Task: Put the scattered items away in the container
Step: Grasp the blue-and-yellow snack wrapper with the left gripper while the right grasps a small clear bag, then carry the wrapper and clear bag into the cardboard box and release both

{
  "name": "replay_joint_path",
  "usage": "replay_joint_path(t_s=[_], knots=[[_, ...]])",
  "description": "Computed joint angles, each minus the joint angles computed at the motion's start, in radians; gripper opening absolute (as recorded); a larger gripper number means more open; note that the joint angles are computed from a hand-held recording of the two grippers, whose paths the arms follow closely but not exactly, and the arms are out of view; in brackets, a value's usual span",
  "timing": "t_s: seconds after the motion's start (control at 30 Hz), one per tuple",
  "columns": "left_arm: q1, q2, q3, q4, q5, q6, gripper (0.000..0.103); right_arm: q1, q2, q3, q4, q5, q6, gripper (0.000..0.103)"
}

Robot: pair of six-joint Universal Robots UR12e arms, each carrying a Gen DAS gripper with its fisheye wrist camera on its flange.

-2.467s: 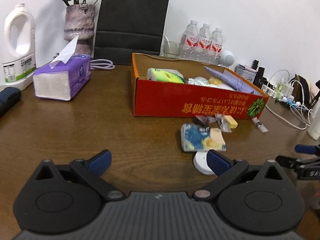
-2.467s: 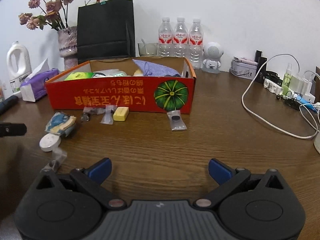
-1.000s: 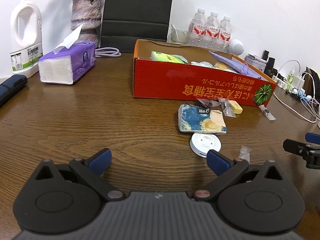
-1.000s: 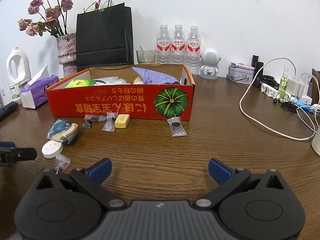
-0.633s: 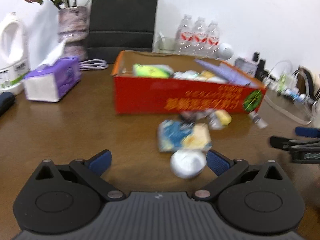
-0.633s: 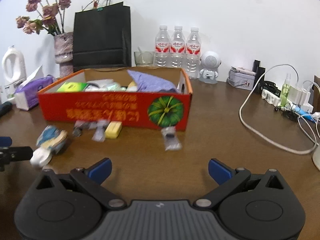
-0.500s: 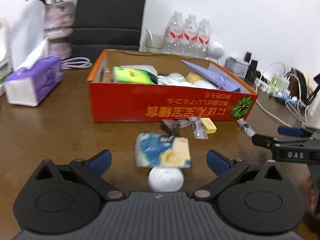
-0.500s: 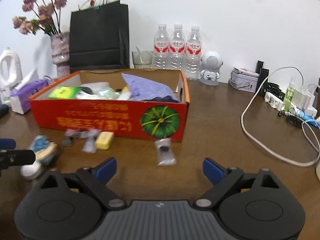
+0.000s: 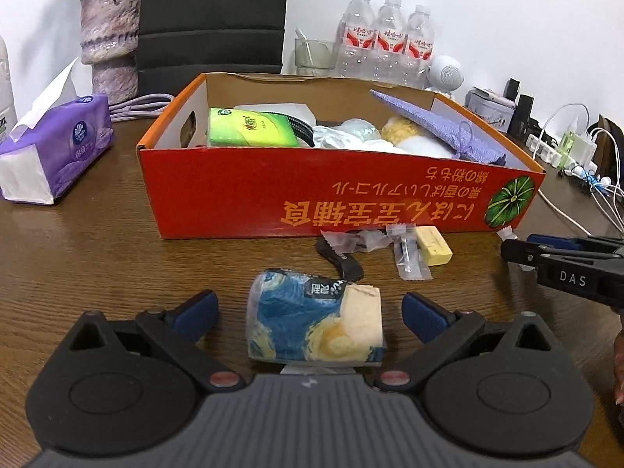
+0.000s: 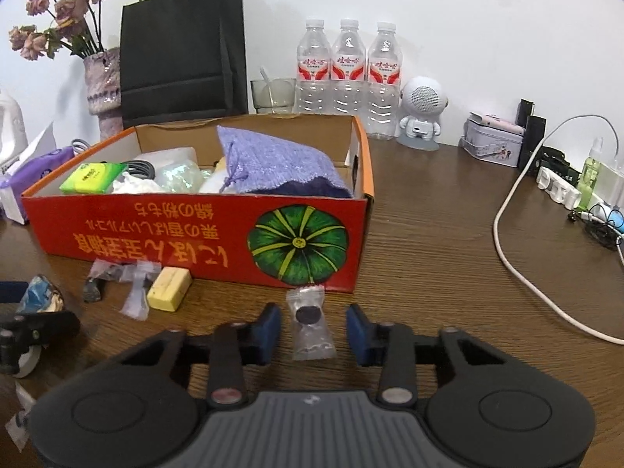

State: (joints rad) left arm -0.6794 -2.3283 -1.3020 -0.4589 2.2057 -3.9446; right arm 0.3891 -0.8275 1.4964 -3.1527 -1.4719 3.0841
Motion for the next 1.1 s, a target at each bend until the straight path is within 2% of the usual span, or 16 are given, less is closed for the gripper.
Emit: replay_joint_path(t_s=[0.03,0.1,0.13,0.17,0.27,0.4,0.53,1.0,1.07,1.1], knots=[[-0.002,-0.002,0.002,0.0,0.01,0.008,0.09,-0.001,0.0,0.002,-0.002,0.01,-0.002,0.025],[-0.005,-0.002,-0.003,0.016,0.02,0.017,0.076,-0.002,-0.002,0.005,-0.004,0.013,-0.002,0.019],[-0.006,0.0,-0.01,0.035,0.018,0.019,0.073,-0.002,-0.002,0.006,-0.006,0.013,-0.001,0.019],[-0.006,0.003,-0.019,0.059,0.012,0.021,0.065,-0.002,-0.003,0.007,-0.007,0.014,0.003,0.019],[-0.008,0.008,-0.041,0.122,0.004,0.027,0.056,-0.004,-0.007,0.016,-0.017,0.021,0.021,0.016],[-0.011,0.015,-0.057,0.178,0.011,0.051,0.05,-0.005,-0.019,0.038,-0.042,0.04,0.041,0.012],[-0.016,0.022,-0.072,0.221,0.028,0.064,0.049,-0.002,-0.033,0.065,-0.068,0.044,0.037,0.007],[-0.029,0.056,-0.138,0.314,0.051,0.051,0.05,0.007,-0.075,0.136,-0.151,0.051,0.041,0.006],[-0.028,0.059,-0.145,0.318,0.05,0.046,0.05,0.01,-0.071,0.128,-0.141,0.031,0.052,0.013],[-0.028,0.06,-0.147,0.321,0.049,0.045,0.05,0.01,-0.068,0.118,-0.123,0.027,0.059,0.031]])
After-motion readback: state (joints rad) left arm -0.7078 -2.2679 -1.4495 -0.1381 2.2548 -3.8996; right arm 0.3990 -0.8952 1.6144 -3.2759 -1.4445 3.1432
